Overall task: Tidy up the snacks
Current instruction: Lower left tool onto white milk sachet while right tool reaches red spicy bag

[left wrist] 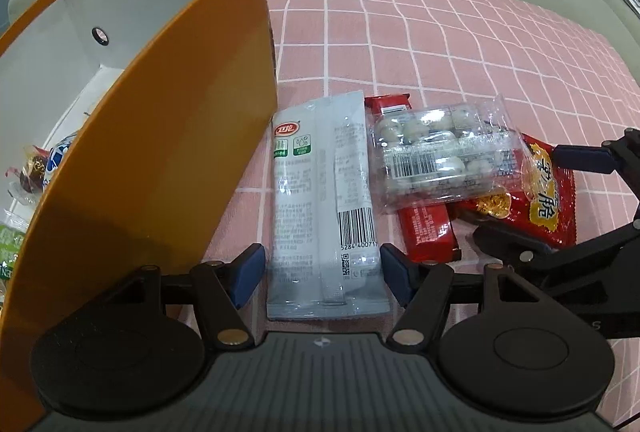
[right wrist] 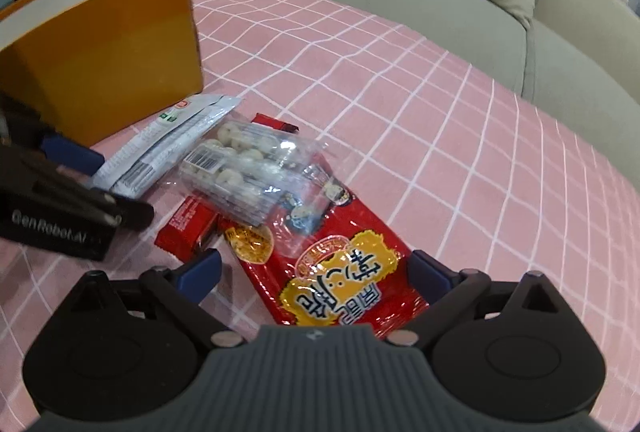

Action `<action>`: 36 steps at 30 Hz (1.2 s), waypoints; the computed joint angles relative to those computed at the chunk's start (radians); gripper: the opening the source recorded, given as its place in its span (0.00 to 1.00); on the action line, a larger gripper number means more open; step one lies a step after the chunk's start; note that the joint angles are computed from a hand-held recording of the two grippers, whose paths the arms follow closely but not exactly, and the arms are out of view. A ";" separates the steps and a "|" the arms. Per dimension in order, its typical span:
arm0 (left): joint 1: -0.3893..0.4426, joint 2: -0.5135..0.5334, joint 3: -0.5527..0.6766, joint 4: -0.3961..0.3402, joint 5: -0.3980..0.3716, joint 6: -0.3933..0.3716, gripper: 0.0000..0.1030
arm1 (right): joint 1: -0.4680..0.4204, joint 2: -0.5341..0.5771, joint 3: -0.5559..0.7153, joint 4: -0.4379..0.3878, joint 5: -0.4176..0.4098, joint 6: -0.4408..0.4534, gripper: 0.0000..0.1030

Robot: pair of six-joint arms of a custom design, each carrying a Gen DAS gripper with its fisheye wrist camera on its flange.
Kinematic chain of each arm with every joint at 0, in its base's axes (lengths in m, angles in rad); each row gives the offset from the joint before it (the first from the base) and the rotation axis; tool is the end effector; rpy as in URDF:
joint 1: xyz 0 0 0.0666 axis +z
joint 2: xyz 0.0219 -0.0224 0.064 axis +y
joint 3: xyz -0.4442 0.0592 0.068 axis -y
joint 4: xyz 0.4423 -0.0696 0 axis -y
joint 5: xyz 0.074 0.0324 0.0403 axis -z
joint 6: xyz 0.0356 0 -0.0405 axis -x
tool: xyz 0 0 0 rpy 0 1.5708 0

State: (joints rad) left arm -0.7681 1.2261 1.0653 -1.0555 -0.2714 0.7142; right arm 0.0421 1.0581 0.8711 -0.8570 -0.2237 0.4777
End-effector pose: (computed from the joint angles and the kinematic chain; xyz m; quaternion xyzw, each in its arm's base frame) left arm 0.3011 -0.2781 0.3992 0.0024 0.9756 -0.0197 0.2188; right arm 0.3517 0.0223 0.3747 -0.2747 0.9198 0.0493 0.2759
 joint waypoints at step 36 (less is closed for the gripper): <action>-0.133 -0.231 -0.116 -0.112 0.096 0.014 0.54 | 0.391 -0.387 -0.117 -0.322 0.450 -0.634 0.16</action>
